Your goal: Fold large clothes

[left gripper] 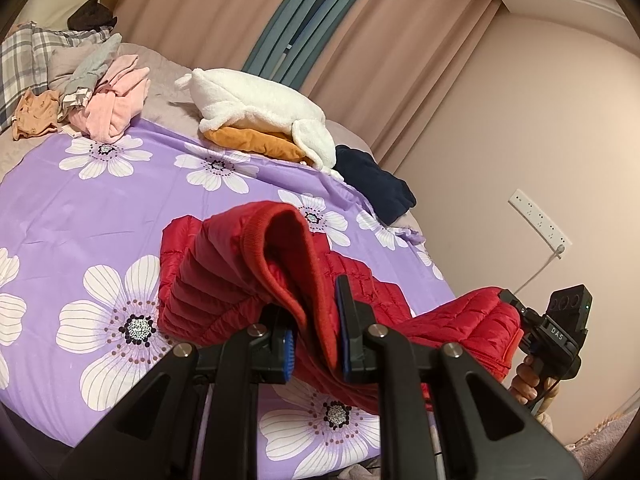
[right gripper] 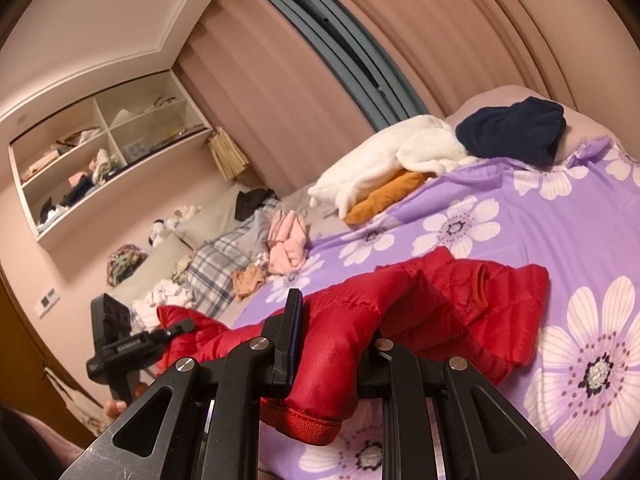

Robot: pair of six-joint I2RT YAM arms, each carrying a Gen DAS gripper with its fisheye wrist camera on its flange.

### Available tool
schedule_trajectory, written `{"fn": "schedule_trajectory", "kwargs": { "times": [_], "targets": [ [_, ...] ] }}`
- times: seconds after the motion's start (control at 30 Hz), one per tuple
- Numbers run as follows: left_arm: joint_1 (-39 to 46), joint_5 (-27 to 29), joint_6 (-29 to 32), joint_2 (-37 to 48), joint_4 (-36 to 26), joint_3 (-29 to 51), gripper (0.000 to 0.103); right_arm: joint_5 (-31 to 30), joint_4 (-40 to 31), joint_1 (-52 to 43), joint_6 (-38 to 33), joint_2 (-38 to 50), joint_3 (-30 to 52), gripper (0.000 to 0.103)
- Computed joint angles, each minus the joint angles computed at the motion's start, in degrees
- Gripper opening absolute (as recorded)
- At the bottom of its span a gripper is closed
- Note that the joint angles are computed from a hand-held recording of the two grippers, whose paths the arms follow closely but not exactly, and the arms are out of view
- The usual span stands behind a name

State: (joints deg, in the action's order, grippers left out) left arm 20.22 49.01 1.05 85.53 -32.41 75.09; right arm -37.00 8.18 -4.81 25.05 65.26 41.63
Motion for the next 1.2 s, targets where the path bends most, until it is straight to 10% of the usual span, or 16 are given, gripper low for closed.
{"fn": "schedule_trajectory", "kwargs": {
  "times": [1.2],
  "targets": [
    [-4.9, -5.9, -1.6, 11.4, 0.8, 9.3, 0.017, 2.8, 0.3, -0.6, 3.7, 4.4, 0.8, 0.02]
  ]
}}
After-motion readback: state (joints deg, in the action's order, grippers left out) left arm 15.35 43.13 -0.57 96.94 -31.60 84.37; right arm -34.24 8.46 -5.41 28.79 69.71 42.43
